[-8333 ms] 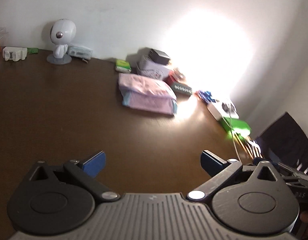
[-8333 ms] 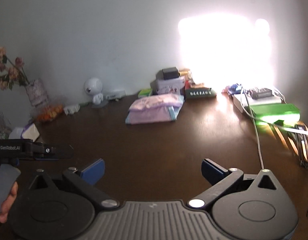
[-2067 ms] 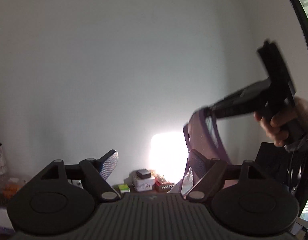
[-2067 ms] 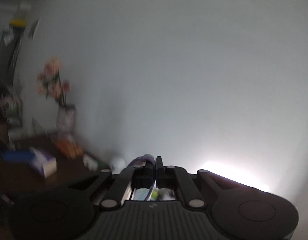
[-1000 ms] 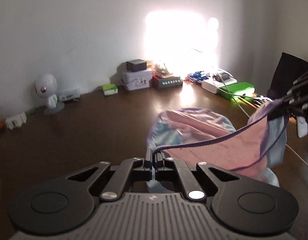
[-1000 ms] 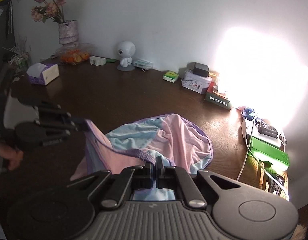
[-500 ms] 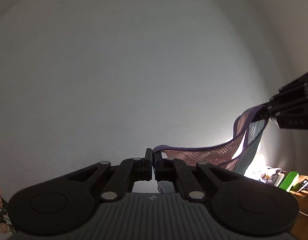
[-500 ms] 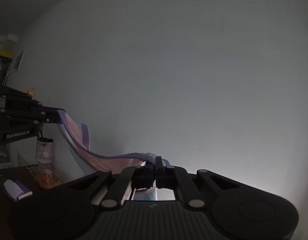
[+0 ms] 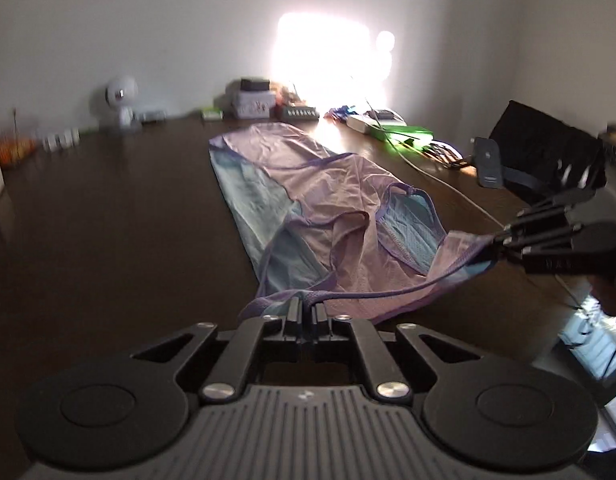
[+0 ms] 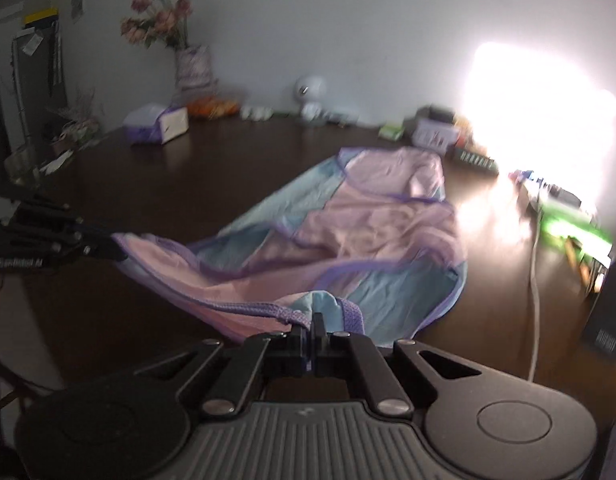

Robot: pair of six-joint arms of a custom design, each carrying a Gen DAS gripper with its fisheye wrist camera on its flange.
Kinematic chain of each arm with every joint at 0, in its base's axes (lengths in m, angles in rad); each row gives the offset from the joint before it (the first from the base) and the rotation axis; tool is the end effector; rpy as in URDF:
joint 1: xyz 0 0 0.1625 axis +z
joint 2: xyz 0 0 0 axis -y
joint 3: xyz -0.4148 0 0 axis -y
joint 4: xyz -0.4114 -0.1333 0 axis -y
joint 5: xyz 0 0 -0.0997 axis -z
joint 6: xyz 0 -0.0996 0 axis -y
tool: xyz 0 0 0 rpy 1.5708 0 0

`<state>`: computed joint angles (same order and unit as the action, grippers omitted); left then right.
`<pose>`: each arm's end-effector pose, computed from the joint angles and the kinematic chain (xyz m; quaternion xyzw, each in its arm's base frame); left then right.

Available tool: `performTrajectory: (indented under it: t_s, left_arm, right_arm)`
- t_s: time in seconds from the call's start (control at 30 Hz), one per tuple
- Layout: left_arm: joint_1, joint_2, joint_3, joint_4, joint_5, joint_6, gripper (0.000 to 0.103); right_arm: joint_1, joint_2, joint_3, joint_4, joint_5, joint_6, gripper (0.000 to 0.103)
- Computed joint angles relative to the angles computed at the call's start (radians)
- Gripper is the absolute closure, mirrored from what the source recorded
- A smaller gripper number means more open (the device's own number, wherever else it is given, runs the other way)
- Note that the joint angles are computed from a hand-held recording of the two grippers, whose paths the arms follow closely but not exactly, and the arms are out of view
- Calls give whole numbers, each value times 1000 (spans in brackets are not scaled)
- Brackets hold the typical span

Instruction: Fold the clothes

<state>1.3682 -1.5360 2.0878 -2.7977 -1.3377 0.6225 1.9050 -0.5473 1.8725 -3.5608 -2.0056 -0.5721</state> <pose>0.0519 -0.5243 0.3480 0.3405 0.8740 -0.2988 0.1759 0.2793 -0.5259 -0.0303 0.3408 -0.8607 0.2922 0.2403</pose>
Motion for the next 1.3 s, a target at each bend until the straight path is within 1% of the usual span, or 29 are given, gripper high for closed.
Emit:
performTrajectory:
  t_s: [0.03,0.07,0.1,0.13,0.2,0.3,0.33,0.37,0.43,0.47,0.5,0.53,0.57,0.6,0.63,0.67,0.77,0.83,0.9,0.93,0.97,1.0,1.03,1.07,1.1,1.13,1.2,1.27,1.3]
  left_arm:
    - [19,-38,0,70,-37,-14,79]
    - [26,-66,-7,97,-56,-16,60]
    - [21,-97,-3,88,-62,-28,47]
    - [23,-99,-25,93,-69,-36,45]
    - [17,-60,-72,80,-79,-27,44]
    - [-6,54,-140,61,-79,20,36]
    - [-15,96,-159,67,-71,37,36]
    - [-24,139,-178,72,-60,55,36]
    - [-39,221,-189,32,18,123,36]
    - [-46,249,-193,11,72,140,38]
    - [-53,276,-197,-9,122,156,41]
    - [-47,289,-204,-10,131,167,46]
    - [-33,292,-219,14,107,155,71]
    - [-18,295,-235,39,83,144,94]
    - [-4,298,-250,60,62,133,97]
    - [3,300,-256,51,64,122,98]
    - [6,297,-262,-40,110,62,99]
    - [8,260,-259,-29,103,15,99]
    - [6,231,-252,9,134,-19,98]
    - [13,219,-262,61,136,-47,98]
    - [20,207,-274,113,135,-75,88]
    - [37,201,-298,160,103,-103,68]
    - [52,201,-321,179,56,-114,59]
    - [60,209,-344,173,22,-117,50]
    - [63,236,-387,169,-1,-116,48]
    - [59,275,-439,173,-9,-102,48]
    - [40,381,-554,180,5,-76,35]
    - [20,514,-702,211,30,-69,34]
    - [11,572,-764,225,56,-59,34]
  right_arm:
    - [1,-25,71,8,20,15,101]
    - [-1,-48,118,12,37,20,99]
    - [9,-76,173,-8,48,43,93]
    - [9,-102,214,-35,75,41,89]
    - [-3,-157,243,-65,138,43,69]
    - [-48,-184,218,-124,223,85,68]
    - [-55,-176,184,-114,205,107,68]
    - [-56,-146,142,-123,144,107,68]
    - [-51,-75,52,-155,3,98,68]
    - [-42,-31,-6,-152,-101,72,69]
    - [-48,5,-58,-134,-167,51,69]
    - [-57,20,-77,-121,-193,42,69]
    - [-67,20,-75,-105,-176,52,70]
    - [-75,26,-75,-104,-167,63,77]
    - [-86,25,-72,-96,-133,75,84]
    - [-92,22,-73,-79,-116,80,100]
    - [-71,102,-150,-201,-198,-21,102]
    - [-58,132,-185,-286,-182,-123,102]
    - [-45,84,-157,-202,-125,-118,102]
    - [-42,51,-139,-98,-112,-101,101]
    - [-43,17,-123,7,-81,-96,95]
    - [-48,-20,-103,111,-49,-107,92]
    - [-45,-49,-88,175,-20,-104,90]
    - [-48,-68,-81,197,12,-103,81]
    - [-50,-78,-80,183,42,-79,72]
    - [-60,-91,-94,197,86,-44,71]
    - [-77,-71,-169,184,117,24,70]
    - [-91,4,-321,234,46,79,70]
    - [-98,47,-407,270,14,112,76]
